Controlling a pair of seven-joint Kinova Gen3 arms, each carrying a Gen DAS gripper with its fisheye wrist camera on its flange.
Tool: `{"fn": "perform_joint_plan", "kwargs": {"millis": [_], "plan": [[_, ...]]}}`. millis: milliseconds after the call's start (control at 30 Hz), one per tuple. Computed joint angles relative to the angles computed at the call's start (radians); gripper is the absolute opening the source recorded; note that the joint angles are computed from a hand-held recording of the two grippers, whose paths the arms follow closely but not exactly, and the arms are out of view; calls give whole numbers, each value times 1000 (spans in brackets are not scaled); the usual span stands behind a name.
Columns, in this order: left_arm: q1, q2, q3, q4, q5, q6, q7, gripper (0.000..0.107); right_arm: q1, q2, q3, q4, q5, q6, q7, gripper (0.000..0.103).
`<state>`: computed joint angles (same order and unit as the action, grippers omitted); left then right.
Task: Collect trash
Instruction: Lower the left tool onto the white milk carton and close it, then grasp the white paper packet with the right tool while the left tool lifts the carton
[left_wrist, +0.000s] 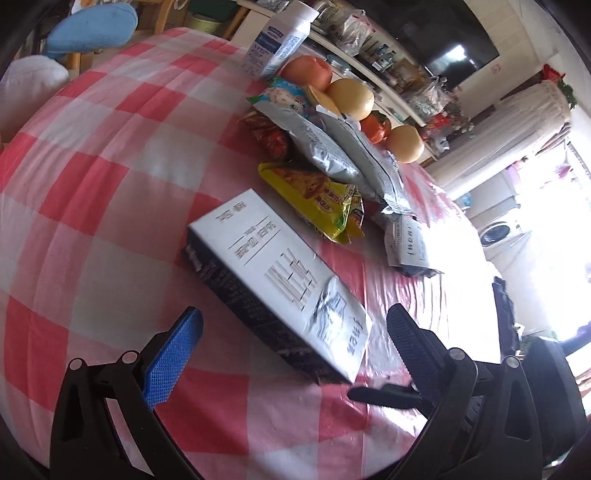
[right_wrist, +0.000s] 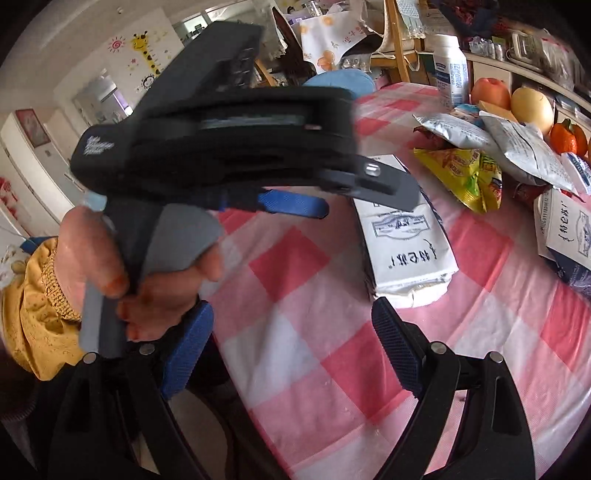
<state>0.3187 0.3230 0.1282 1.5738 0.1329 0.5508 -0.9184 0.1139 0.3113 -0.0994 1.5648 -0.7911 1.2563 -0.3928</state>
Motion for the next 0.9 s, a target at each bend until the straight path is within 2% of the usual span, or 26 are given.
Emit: {"fn": "perform_joint_plan", "kwargs": {"millis": [67,167,233,300,433,533,600,667,767,833,900], "plan": [[74,19,-57,-48,-81,35,63,98,15,-14,8,8,-14,-9,8,88],[195,79,-155,-165,-203,157,153,98,69,-36,7,13,-32,-31,16,88],[224,128,-155,-241,-285,235,197,98,139,-46,-41,16,-25,-84,-9,88],[231,173,-127,-308,-366,311,213,98,160,-47,-31,6,-22,-130,-77,88],[281,255,-135,-433,-479,443,183,98,89,-29,137,-7,-61,-238,-239,88],[304,285,-148,-481,-524,486,171,96,24,35,267,-36,-107,-280,-361,88],[309,294,-153,-495,-534,505,171,86,22,70,286,-68,-104,-289,-442,88],[310,292,-157,-492,-542,507,175,80,50,70,231,-76,-73,-335,-482,88],[301,269,-155,-449,-544,468,180,66,116,49,92,-63,-42,-417,-477,88],[285,249,-146,-413,-534,428,176,65,174,29,9,-51,-49,-432,-431,88],[276,240,-142,-391,-527,397,178,65,185,32,-25,-69,-31,-441,-417,88]]}}
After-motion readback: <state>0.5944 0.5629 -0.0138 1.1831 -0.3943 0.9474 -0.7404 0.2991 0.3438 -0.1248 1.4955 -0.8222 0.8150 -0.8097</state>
